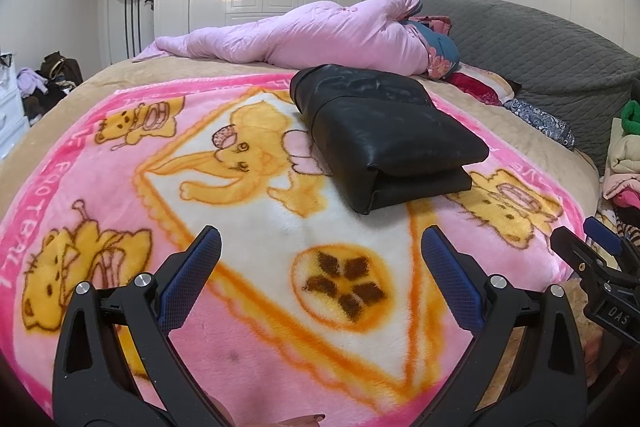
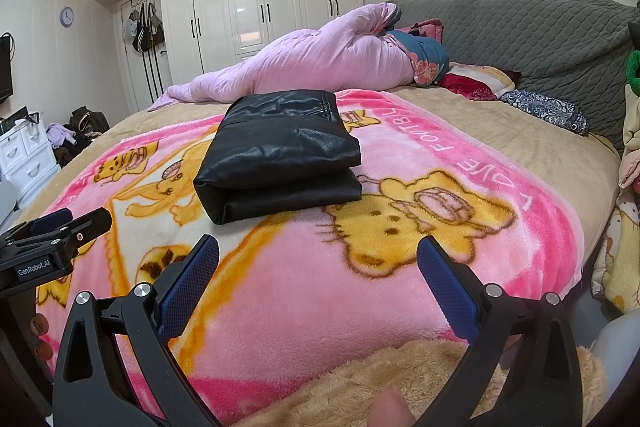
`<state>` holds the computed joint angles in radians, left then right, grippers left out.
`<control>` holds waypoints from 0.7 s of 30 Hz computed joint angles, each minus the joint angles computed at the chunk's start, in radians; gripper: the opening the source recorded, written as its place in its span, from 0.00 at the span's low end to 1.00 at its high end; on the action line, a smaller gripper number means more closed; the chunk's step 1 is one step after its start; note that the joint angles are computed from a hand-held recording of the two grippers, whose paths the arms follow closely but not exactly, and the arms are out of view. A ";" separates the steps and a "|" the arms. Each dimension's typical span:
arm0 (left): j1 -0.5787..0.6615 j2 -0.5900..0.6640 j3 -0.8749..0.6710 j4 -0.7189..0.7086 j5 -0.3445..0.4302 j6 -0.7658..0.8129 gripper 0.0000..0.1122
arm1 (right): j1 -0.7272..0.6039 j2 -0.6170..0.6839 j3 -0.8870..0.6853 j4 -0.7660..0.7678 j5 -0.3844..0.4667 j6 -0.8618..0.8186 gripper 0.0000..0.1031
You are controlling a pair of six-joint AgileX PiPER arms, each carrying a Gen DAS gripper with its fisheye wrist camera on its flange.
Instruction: Fold large clothes
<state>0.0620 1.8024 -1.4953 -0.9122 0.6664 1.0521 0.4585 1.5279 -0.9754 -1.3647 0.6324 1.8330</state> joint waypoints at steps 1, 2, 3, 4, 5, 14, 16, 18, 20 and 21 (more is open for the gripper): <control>-0.004 -0.001 0.000 0.007 -0.003 -0.008 0.83 | -0.001 0.000 -0.001 0.003 -0.001 -0.003 0.96; -0.004 -0.001 0.000 0.007 -0.003 -0.008 0.83 | -0.001 0.000 -0.001 0.003 -0.001 -0.003 0.96; -0.001 -0.001 -0.001 0.007 0.000 -0.006 0.83 | -0.001 0.000 -0.001 0.003 -0.001 -0.002 0.96; -0.005 -0.001 0.001 0.006 -0.004 -0.007 0.83 | -0.001 0.000 -0.001 0.003 -0.001 -0.002 0.96; 0.000 -0.001 -0.001 0.003 0.001 -0.002 0.83 | -0.001 0.000 -0.001 0.004 -0.002 -0.003 0.96; -0.006 -0.001 0.001 0.010 -0.005 -0.005 0.83 | -0.001 -0.001 -0.001 0.006 0.000 -0.006 0.96; -0.009 -0.001 0.000 0.015 -0.007 -0.012 0.83 | -0.001 0.000 -0.002 0.005 -0.001 -0.006 0.96; -0.010 0.001 0.001 0.011 -0.004 -0.012 0.83 | 0.001 0.000 -0.003 0.007 0.002 -0.006 0.96; -0.001 0.002 0.005 0.008 -0.001 -0.001 0.83 | 0.001 0.000 -0.002 0.005 0.002 -0.005 0.96; 0.004 0.003 0.005 0.008 0.004 0.002 0.83 | 0.000 0.000 -0.003 0.004 0.002 -0.005 0.96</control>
